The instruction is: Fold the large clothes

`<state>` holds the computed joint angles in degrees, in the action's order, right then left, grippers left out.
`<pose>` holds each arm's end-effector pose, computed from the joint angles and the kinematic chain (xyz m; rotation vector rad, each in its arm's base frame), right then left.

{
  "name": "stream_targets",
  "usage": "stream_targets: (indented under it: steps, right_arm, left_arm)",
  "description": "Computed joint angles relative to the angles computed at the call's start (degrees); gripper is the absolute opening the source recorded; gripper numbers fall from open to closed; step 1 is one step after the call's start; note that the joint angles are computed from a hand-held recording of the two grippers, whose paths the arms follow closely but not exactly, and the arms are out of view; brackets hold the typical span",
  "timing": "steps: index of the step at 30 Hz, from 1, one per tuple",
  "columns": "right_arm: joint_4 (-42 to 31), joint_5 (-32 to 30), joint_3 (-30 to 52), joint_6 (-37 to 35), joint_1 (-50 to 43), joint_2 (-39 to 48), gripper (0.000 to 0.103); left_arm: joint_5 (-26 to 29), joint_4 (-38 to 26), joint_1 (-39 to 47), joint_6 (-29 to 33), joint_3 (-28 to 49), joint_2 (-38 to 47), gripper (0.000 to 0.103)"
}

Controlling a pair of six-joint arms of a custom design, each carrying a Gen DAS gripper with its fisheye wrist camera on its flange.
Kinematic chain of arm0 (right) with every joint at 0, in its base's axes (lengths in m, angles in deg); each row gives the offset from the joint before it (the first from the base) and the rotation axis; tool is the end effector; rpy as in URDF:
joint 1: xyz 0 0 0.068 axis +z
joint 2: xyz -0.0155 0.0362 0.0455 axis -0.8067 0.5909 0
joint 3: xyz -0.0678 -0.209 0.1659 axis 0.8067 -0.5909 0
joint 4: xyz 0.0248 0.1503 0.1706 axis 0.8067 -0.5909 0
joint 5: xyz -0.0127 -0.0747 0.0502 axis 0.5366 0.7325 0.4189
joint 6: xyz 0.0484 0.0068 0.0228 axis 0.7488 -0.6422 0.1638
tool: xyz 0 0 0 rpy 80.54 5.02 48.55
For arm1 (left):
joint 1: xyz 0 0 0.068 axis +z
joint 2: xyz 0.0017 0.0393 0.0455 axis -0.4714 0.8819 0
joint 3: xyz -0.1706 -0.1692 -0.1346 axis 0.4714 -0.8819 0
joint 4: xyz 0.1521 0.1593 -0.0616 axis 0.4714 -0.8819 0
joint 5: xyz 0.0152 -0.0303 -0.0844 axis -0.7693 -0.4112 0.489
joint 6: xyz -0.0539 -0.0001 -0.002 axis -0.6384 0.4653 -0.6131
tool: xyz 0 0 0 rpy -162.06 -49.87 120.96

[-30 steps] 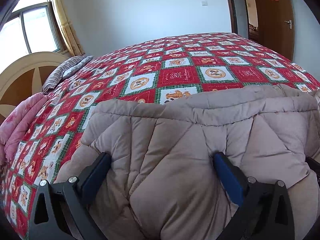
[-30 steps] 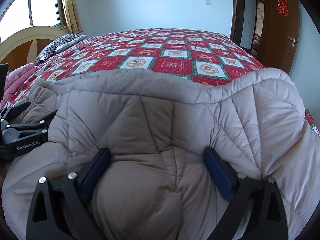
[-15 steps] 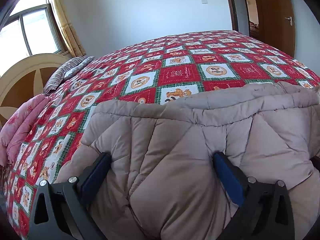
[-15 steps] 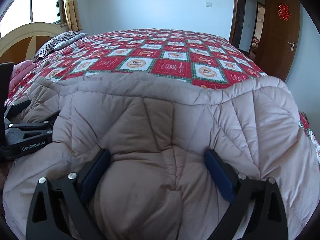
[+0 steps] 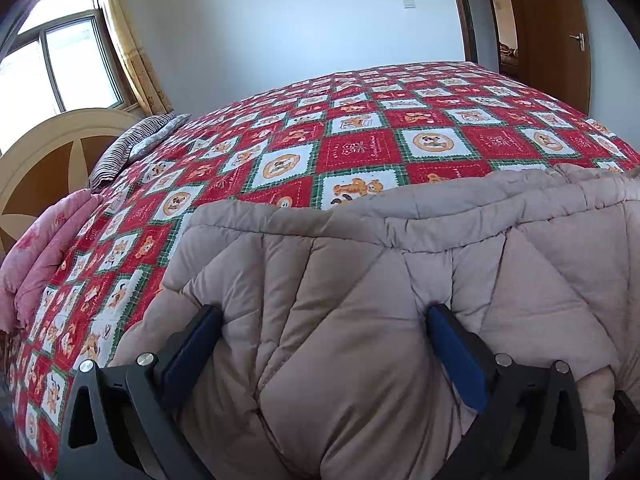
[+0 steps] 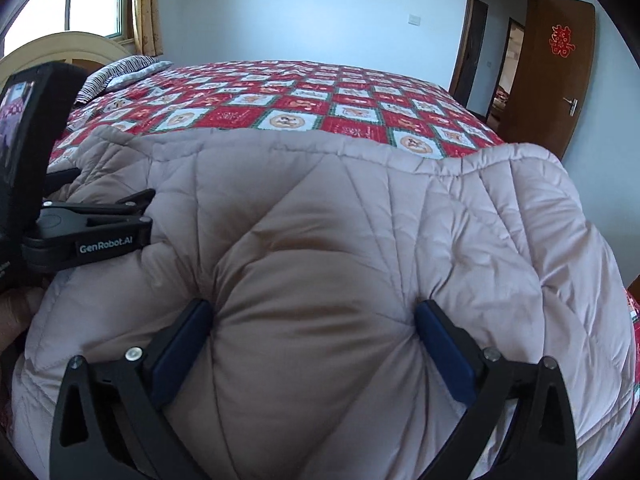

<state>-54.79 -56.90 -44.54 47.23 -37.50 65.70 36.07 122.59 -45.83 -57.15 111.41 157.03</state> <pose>0.2599 0.0616 0.1033 0.1866 2.3621 -0.2101 0.3471 -0.1048 0.0611 0.4539 2.2545 0.1103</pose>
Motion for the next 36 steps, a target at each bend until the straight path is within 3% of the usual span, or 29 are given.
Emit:
stream_targets:
  steps: [9, 13, 16, 19, 22, 25, 30, 33, 36]
  right_arm:
    - [-3.9, -0.7, 0.0, 0.2, 0.0, -2.4, 0.102]
    - [-6.9, 5.5, -6.8, 5.4, 6.6, -12.2, 0.102]
    - [-7.0, 9.7, -9.8, 10.0, 12.2, -11.9, 0.102]
    - [2.8, 9.6, -13.6, 10.8, 12.1, -7.2, 0.103]
    - [1.1, 10.6, -11.9, 10.8, 12.5, -5.4, 0.103]
    - [1.9, 10.1, -12.2, 10.2, 11.9, -5.0, 0.103]
    - [0.9, 10.3, -11.6, 10.5, 12.0, -5.2, 0.103]
    - [-4.6, 13.1, -11.2, 15.6, 15.9, -8.2, 0.103]
    - [-6.1, 18.2, -12.7, 21.0, 22.3, -8.0, 0.103]
  left_arm:
    - [0.5, -0.1, 0.3, 0.3, -0.1, -0.1, 0.102]
    - [1.0, 0.0, 0.7, 0.1, -0.2, -0.2, 0.102]
    - [0.5, -0.2, 0.4, 0.3, -0.2, -0.2, 0.102]
    - [2.0, -4.2, 0.9, 0.4, 1.2, -1.0, 0.102]
    - [4.7, -12.1, 2.1, 2.4, 1.2, -5.0, 0.102]
    - [5.0, -7.8, 3.7, 4.4, -8.6, -13.4, 0.102]
    - [11.3, 2.1, 13.9, 7.0, -28.2, -27.9, 0.102]
    - [17.6, 5.8, 24.6, 10.0, -35.6, -30.9, 0.102]
    - [22.4, 9.8, 34.4, 12.6, -39.1, -28.5, 0.102]
